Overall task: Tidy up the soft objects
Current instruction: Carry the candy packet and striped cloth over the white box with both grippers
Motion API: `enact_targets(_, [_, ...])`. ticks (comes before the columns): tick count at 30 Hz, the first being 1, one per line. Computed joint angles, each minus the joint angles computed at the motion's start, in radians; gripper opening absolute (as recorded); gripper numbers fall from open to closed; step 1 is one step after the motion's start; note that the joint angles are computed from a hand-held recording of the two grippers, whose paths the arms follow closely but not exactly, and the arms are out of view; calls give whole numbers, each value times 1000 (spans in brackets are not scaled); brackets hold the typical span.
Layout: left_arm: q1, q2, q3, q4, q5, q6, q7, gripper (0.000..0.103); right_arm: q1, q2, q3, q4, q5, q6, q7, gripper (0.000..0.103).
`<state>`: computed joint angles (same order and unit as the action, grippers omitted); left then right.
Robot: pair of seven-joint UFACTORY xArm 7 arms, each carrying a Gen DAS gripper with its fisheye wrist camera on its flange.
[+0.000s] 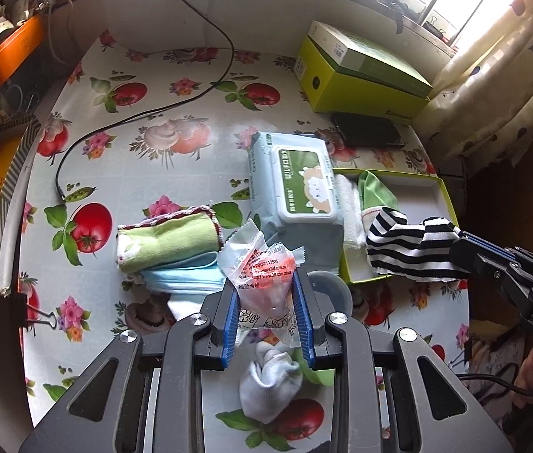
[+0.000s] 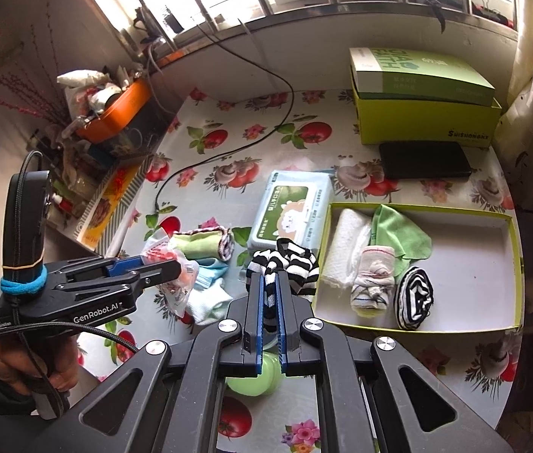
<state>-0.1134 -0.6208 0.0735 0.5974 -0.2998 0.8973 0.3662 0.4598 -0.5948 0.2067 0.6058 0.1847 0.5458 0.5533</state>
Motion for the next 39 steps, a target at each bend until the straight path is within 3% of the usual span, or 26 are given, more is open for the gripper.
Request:
enact_targets(21, [-111, 110, -74, 88, -49, 0, -20, 28, -73, -185, -59, -158, 4, 15, 30, 6])
enact_targets(29, [-153, 210, -97, 159, -102, -17, -2, 28, -124, -207, -92, -186, -7, 31, 5, 6])
enact_targets(39, [-173, 338, -135, 238, -122, -40, -7, 28, -168, -171, -140, -226, 4, -28, -36, 6])
